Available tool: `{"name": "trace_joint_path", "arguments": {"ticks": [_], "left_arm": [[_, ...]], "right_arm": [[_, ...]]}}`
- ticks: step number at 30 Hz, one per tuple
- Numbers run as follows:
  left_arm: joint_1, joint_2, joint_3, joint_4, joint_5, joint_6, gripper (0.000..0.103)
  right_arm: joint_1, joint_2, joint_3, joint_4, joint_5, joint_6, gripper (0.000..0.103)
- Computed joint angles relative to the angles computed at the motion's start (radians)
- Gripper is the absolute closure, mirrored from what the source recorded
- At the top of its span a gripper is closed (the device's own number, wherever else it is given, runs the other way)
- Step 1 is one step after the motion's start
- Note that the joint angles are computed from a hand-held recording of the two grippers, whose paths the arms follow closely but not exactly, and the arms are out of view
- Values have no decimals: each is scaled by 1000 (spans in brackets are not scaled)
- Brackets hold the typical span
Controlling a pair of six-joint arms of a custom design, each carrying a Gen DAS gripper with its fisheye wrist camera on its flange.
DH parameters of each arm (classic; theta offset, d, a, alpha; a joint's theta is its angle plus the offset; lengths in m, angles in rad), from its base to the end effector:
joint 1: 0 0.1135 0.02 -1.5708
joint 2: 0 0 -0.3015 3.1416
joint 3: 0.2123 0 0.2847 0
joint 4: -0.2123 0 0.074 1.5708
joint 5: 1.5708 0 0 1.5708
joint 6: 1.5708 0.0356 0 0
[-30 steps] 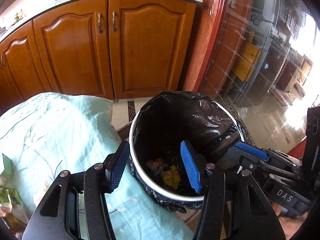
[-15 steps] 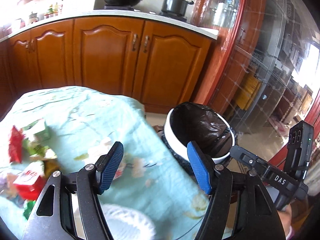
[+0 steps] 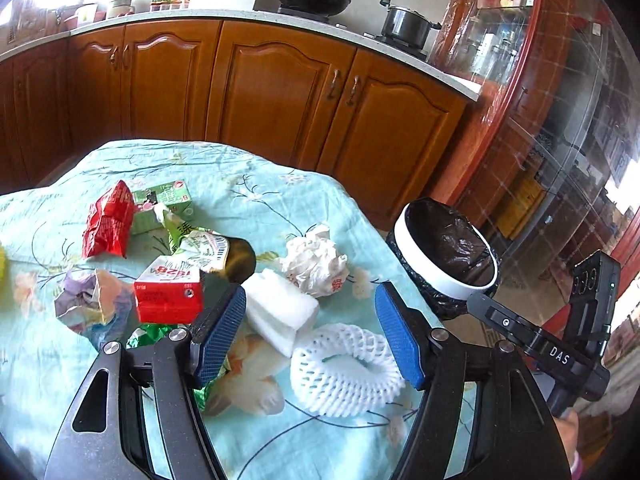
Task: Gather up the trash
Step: 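Grasp the white foam block with the left tool while the right tool grasps the foam net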
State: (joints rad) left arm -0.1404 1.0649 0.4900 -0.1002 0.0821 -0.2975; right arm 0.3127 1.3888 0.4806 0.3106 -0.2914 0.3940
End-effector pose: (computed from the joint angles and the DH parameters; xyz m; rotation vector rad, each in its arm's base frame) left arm 0.2229 -0.0345 0.2078 -0.1331 2.2598 -0.3269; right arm 0.2569 0.0938 0.1667 -0.0821 2.2283 0.7130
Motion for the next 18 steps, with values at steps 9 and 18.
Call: {"name": "trace_joint_path", "arguments": {"ticks": [9, 18], "left_arm": [[73, 14, -43, 14, 64, 31, 35], [66, 137, -7, 48, 73, 26, 35]], "right_arm": [[152, -1, -29, 10, 44, 27, 20], [256, 147, -1, 58, 35, 36, 42]]}}
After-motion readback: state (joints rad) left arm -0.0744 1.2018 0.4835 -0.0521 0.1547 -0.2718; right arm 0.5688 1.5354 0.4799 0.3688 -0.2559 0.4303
